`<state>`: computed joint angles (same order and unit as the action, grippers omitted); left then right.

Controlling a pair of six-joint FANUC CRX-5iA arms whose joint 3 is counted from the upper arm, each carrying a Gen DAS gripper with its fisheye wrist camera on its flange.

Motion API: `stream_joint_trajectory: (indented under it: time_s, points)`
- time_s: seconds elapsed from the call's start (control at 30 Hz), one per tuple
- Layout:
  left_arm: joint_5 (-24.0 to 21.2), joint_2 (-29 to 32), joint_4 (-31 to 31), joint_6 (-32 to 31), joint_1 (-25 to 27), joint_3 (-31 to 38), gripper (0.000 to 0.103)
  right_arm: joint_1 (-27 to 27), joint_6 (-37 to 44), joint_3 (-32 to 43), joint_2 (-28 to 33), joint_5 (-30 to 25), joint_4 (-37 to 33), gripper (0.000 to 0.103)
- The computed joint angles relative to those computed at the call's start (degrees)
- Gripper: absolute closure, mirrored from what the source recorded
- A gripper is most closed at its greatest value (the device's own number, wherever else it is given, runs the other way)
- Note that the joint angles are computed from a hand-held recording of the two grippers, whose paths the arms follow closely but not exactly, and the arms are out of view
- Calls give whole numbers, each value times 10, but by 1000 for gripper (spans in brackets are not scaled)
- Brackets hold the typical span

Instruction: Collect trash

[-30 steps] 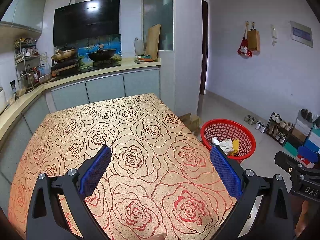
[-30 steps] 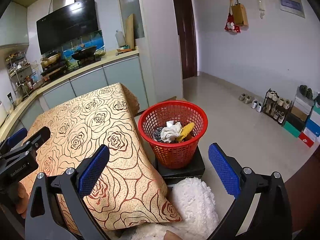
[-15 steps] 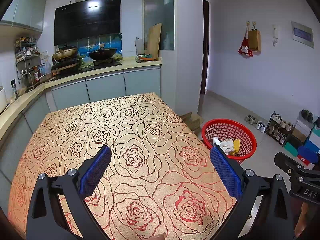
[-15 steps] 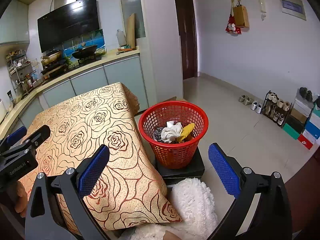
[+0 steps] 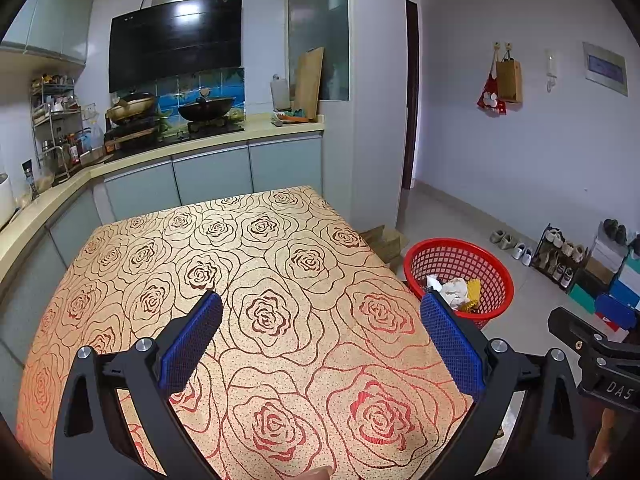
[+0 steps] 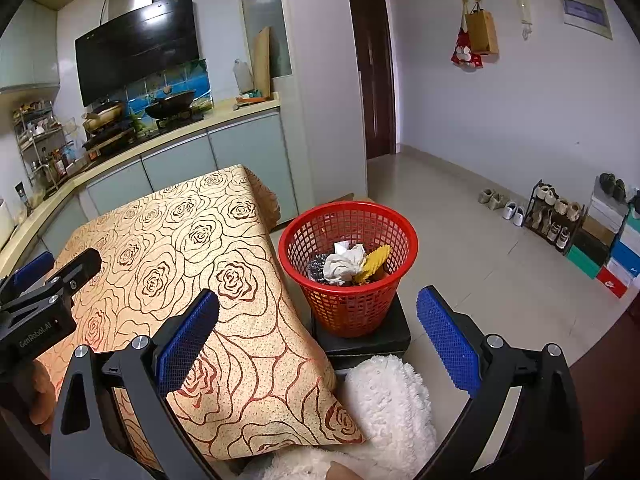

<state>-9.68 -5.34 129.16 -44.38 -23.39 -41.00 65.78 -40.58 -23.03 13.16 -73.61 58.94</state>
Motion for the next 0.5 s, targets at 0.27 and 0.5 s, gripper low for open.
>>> stream_joint_trajectory:
  time_s: [0.27,0.5]
  points:
    - [-9,2,-36,32,12,-4,7,3,-11,-3,1,-4,9,7]
    - [6,7,-15,14,4,2,7,6,-22,-6,0,-9,16,7]
